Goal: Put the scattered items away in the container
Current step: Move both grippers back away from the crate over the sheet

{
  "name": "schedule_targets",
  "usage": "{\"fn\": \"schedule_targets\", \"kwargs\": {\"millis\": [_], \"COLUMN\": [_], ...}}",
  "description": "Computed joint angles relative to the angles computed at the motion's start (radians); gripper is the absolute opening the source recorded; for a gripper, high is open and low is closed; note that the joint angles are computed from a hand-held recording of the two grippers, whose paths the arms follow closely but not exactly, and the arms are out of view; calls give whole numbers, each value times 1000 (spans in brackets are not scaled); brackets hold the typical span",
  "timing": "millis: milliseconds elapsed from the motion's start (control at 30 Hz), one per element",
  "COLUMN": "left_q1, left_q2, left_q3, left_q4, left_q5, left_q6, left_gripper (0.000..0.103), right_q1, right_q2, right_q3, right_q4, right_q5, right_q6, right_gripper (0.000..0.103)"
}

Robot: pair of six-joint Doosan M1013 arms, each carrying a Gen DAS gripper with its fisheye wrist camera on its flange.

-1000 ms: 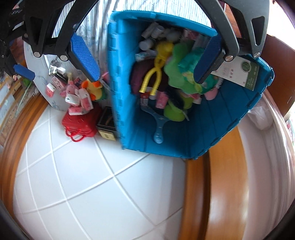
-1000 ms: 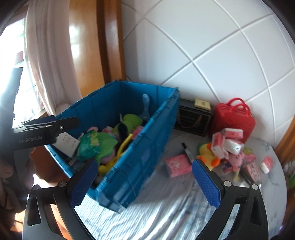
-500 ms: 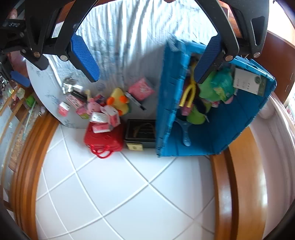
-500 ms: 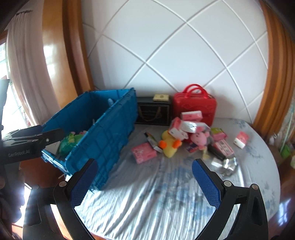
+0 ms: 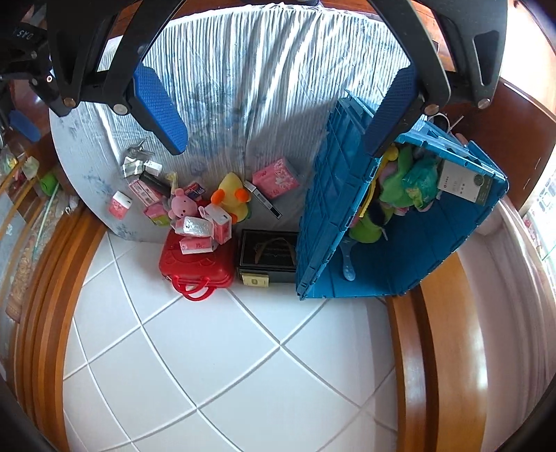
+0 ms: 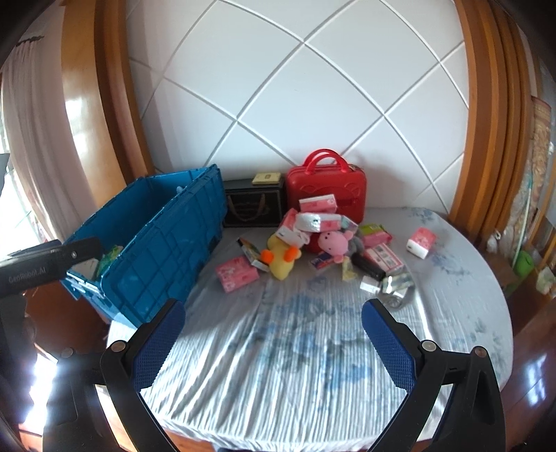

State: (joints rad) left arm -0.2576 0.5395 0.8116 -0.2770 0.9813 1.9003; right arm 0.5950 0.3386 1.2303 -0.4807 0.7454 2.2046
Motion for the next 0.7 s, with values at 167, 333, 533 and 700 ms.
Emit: {"fn": "schedule_targets", "kwargs": {"millis": [167,333,533,700], "left_q1": [-3,0,11,16], "left_q2": [-18,-26,-22,-14], "left_q3": [23,30,17,5], "left_q4": [32,50,45,65], "left_q5": [-26,-44,-33,-25], "left_q6": [-47,-78,-98,-117], "left_gripper": [103,103,103,103], "right_q1": [-10,-14,-12,-6], "right_q2": [-19,-25,-23,-17], "right_q3": [24,33,31,21], "right_q4": [10,24,33,31], "right_q5": [-11,-22,-27,-22], "right_q6": [-16,-35,-42,-41], "right_gripper": [103,103,103,103]}}
